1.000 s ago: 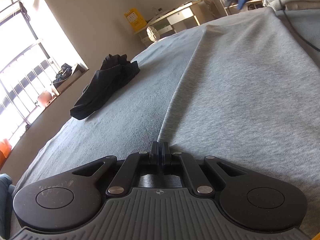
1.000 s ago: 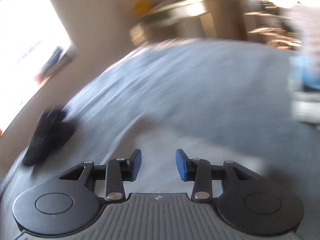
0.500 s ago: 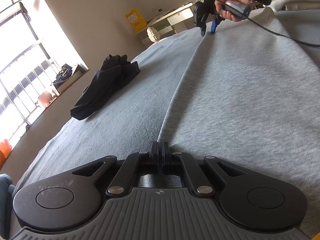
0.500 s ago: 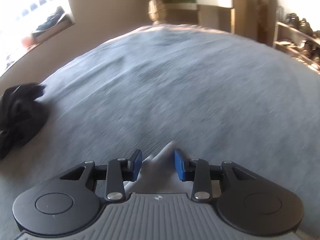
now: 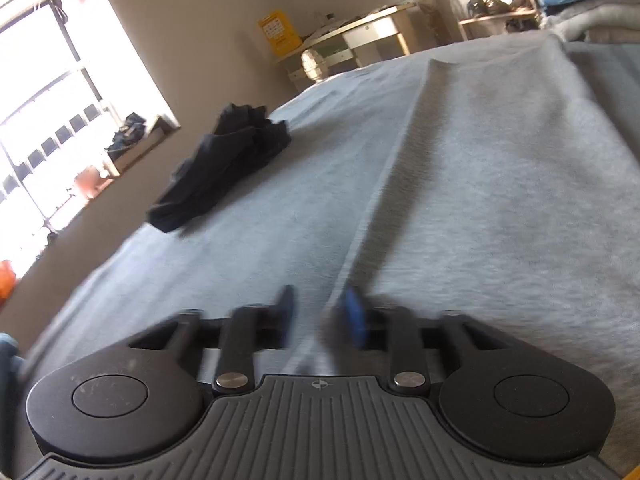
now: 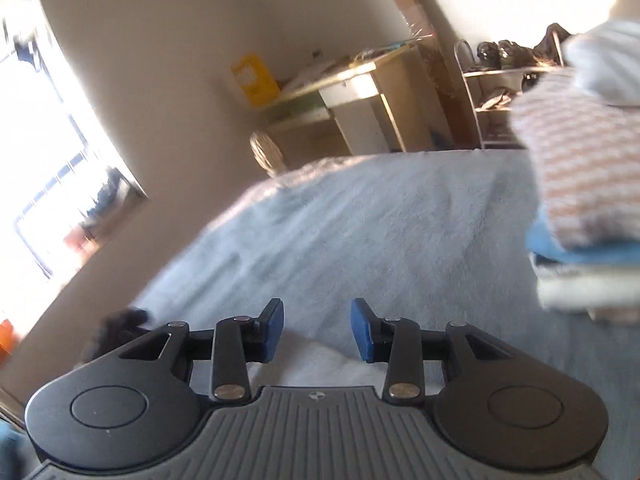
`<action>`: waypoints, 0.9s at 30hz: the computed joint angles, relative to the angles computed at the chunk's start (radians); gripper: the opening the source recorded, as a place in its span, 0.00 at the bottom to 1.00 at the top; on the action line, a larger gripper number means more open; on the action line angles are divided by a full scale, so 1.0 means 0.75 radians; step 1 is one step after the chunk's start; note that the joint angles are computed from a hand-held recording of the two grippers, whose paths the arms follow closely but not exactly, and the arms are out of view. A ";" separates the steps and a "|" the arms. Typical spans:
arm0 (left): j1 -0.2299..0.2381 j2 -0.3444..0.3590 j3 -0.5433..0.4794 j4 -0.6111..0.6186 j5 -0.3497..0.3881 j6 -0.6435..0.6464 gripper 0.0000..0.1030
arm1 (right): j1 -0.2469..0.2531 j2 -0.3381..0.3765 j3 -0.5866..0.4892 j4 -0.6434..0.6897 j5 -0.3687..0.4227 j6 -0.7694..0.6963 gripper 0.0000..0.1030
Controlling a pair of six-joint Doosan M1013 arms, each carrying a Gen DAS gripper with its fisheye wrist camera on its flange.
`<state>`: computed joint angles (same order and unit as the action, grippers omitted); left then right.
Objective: Fold clothes
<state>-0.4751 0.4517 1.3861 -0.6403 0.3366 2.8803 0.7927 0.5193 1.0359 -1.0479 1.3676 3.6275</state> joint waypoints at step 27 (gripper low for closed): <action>0.167 -0.465 0.199 0.793 0.269 -1.270 0.43 | 0.317 0.481 -0.782 0.126 -0.245 -0.758 0.37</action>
